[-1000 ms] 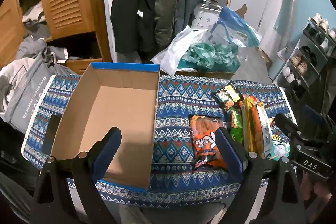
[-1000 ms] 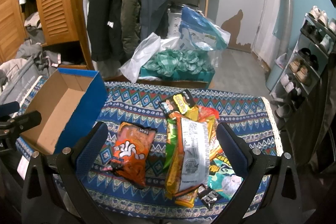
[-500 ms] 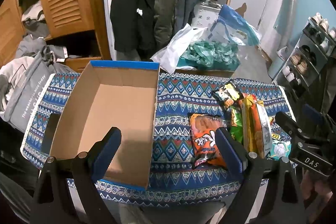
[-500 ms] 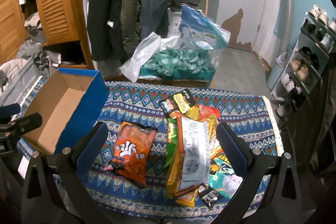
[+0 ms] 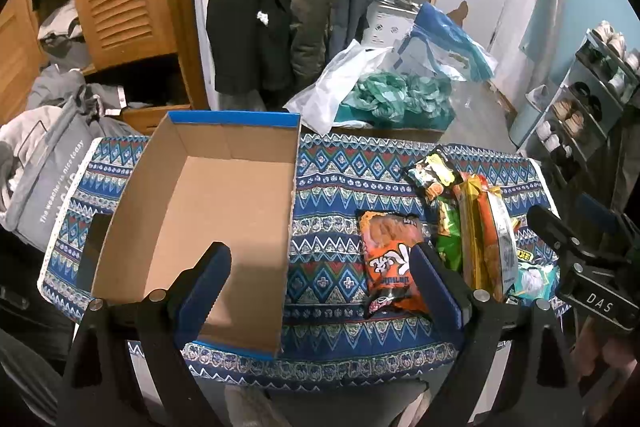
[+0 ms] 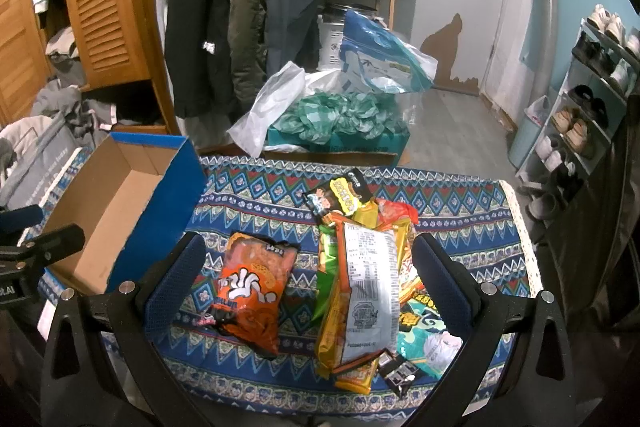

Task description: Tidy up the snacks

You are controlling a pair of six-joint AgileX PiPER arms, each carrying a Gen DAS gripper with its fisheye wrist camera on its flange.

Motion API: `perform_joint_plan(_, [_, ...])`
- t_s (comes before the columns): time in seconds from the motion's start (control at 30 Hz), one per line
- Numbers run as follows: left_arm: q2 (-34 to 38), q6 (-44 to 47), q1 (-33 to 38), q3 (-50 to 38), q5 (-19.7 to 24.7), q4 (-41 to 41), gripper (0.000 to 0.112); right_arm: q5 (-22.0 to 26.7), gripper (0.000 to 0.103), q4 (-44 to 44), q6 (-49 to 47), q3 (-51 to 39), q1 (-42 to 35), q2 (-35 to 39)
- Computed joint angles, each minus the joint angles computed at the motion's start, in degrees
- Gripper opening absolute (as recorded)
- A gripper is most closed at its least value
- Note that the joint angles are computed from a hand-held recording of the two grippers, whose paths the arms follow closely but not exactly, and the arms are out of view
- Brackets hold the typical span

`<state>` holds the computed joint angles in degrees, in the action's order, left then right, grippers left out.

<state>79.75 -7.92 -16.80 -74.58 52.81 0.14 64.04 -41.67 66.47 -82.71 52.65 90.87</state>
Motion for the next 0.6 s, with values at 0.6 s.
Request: perform_joint_plan(0.6, [-0.23, -0.43, -0.29, 0.54, -0.20, 0.11, 0.092, -0.43, 0.101, 0.11, 0.32, 0.41, -0.09, -0.03])
